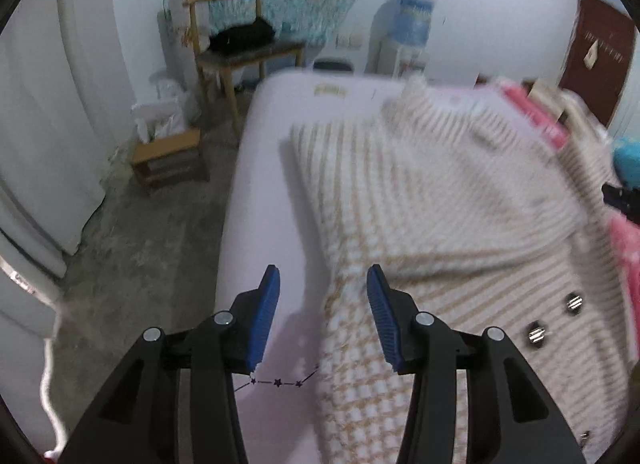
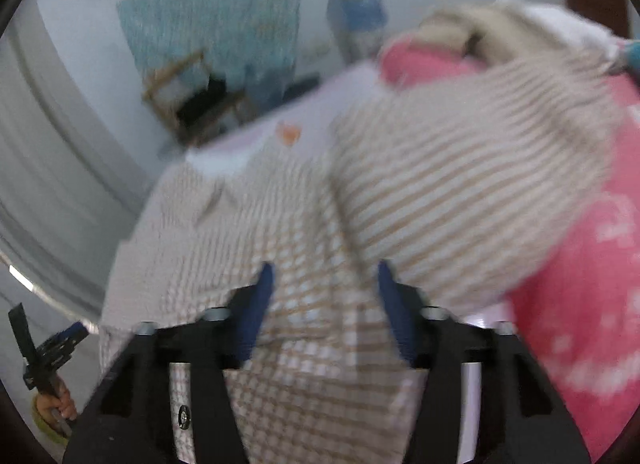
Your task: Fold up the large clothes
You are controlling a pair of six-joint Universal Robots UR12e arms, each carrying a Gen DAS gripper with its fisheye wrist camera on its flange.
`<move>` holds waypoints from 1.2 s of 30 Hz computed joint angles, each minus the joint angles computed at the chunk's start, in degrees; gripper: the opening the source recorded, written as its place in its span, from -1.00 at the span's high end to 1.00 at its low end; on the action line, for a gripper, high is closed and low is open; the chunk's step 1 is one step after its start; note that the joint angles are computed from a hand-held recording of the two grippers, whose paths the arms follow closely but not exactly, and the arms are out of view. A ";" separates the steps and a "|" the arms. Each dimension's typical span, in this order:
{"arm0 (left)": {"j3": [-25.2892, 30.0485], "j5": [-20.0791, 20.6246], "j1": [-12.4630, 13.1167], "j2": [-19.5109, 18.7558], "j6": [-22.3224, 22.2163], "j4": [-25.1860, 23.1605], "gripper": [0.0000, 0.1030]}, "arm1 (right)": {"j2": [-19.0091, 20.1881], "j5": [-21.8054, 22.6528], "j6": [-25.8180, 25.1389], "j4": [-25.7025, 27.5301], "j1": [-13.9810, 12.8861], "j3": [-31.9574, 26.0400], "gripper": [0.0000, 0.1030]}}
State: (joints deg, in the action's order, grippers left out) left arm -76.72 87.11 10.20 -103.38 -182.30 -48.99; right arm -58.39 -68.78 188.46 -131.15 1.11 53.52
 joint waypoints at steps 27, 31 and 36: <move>14.66 -4.76 -3.32 -13.36 -6.23 -4.77 0.14 | 15.15 2.92 40.98 -0.88 -13.20 -18.63 -0.02; 15.03 -4.13 -3.52 -13.53 -5.91 -5.21 0.14 | 15.37 -0.27 40.48 -2.00 -12.42 -18.98 0.29; 15.02 -3.50 -3.67 -13.61 -6.09 -4.89 0.14 | 15.64 -6.24 33.01 2.03 -11.18 -23.00 0.69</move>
State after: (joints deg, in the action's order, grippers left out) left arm -61.70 83.61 6.53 -116.98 -188.39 -53.88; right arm -42.75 -75.02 221.48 -129.11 -10.06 30.52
